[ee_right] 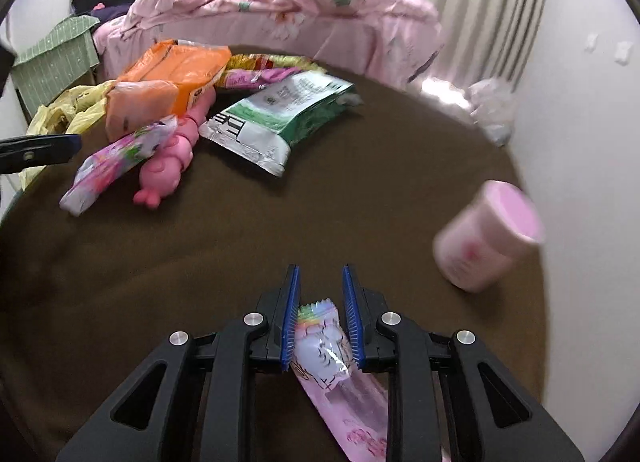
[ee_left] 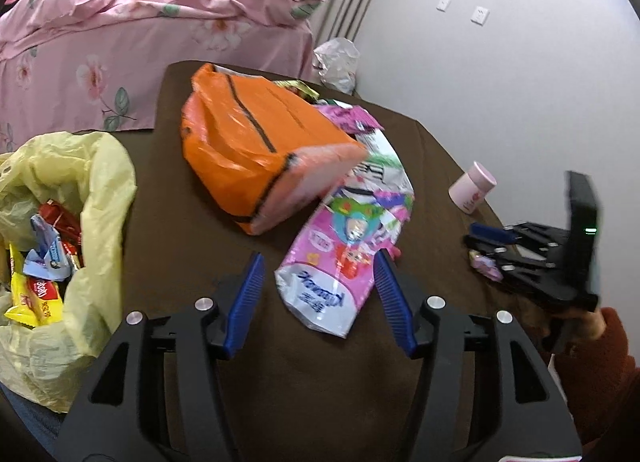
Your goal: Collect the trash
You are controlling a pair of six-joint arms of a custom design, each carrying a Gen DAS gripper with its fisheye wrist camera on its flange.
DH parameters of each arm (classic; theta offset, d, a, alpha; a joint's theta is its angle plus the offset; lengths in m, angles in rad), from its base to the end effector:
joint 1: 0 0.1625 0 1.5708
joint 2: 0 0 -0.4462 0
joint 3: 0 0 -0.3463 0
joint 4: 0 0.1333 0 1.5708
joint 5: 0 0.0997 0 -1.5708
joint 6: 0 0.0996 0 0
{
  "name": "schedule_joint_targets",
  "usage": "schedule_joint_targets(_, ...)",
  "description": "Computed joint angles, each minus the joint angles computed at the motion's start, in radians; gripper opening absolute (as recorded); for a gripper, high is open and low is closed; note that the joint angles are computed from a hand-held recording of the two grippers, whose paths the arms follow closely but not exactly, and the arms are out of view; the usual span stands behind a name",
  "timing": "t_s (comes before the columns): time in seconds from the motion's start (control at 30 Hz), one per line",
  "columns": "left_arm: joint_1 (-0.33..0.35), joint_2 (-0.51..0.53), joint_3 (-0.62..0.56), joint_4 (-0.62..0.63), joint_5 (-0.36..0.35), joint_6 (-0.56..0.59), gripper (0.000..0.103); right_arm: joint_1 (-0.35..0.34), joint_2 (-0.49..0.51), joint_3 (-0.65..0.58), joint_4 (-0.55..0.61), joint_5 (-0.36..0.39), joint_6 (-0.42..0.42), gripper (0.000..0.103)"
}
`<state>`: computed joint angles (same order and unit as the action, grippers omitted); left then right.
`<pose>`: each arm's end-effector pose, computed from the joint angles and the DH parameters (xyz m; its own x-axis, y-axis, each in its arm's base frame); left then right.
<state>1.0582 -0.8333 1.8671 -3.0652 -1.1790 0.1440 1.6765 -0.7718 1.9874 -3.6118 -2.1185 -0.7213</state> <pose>-0.1486 -0.6134 0.1571 -0.8164 0.4142 -0.4023 0.5623 0.7288 -0.3908 0.1412 -0.5585 0.1646 -0.6206 -0.2273 0.7505 -0.6410 0.6983 -0.3186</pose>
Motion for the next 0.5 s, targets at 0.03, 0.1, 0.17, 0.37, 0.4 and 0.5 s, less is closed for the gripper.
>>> schedule_joint_targets(0.03,-0.006,0.003,0.005,-0.008,0.011,0.010,0.054,-0.006,-0.017,0.020,-0.016,0.019,0.025,0.030)
schedule_joint_targets(0.1,-0.014,0.007,0.013,-0.024,0.023,0.019,0.054,-0.034,-0.061,0.069,-0.047,0.091,0.129,0.055)
schedule_joint_targets(0.17,-0.017,0.008,0.018,-0.022,0.013,0.008,0.054,-0.084,-0.112,0.110,-0.011,0.201,0.256,0.061)
schedule_joint_targets(0.37,-0.034,0.004,0.040,0.019,-0.018,0.023,0.055,-0.110,-0.122,0.146,0.044,0.146,0.380,0.061)
schedule_joint_targets(0.4,-0.032,0.003,0.038,0.046,-0.041,0.016,0.055,-0.107,-0.118,0.157,0.020,0.145,0.372,0.061)
schedule_joint_targets(0.5,-0.039,0.006,0.041,0.051,-0.040,0.010,0.055,-0.114,-0.133,0.176,0.056,0.209,0.389,0.061)
